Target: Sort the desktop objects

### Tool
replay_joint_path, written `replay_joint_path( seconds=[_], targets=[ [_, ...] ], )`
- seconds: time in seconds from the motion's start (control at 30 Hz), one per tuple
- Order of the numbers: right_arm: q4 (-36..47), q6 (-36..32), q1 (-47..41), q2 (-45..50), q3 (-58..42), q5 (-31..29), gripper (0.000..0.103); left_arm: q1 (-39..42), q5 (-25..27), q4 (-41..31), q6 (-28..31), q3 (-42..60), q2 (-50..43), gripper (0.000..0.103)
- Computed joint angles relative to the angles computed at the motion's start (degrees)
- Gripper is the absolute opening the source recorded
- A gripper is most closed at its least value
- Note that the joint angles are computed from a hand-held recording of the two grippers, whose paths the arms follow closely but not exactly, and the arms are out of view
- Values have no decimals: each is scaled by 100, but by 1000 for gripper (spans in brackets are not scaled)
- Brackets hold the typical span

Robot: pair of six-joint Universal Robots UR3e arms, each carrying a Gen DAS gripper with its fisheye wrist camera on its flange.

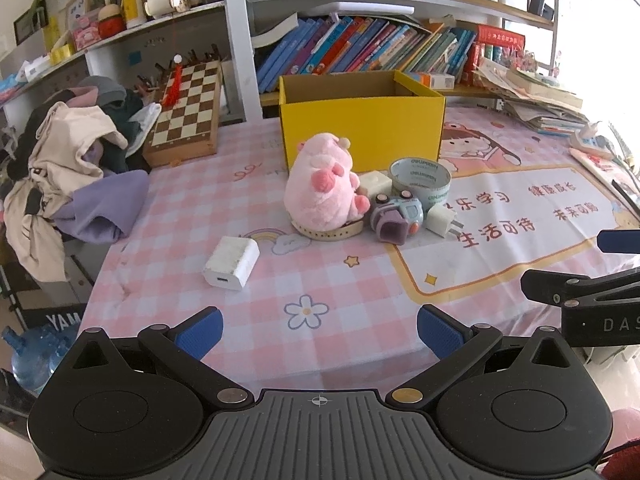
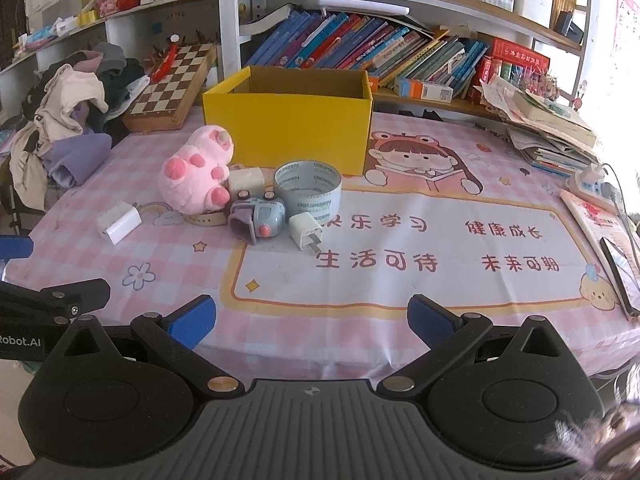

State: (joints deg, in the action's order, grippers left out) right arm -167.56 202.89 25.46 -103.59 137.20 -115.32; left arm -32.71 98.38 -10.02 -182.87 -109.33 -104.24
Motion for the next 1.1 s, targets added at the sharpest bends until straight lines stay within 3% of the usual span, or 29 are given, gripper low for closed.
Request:
replay_joint_path(
  seconds=[1.1],
  targets=[
    [135, -215, 66, 490, -535, 152, 101, 424, -404, 80, -102, -281, 198, 103]
  ],
)
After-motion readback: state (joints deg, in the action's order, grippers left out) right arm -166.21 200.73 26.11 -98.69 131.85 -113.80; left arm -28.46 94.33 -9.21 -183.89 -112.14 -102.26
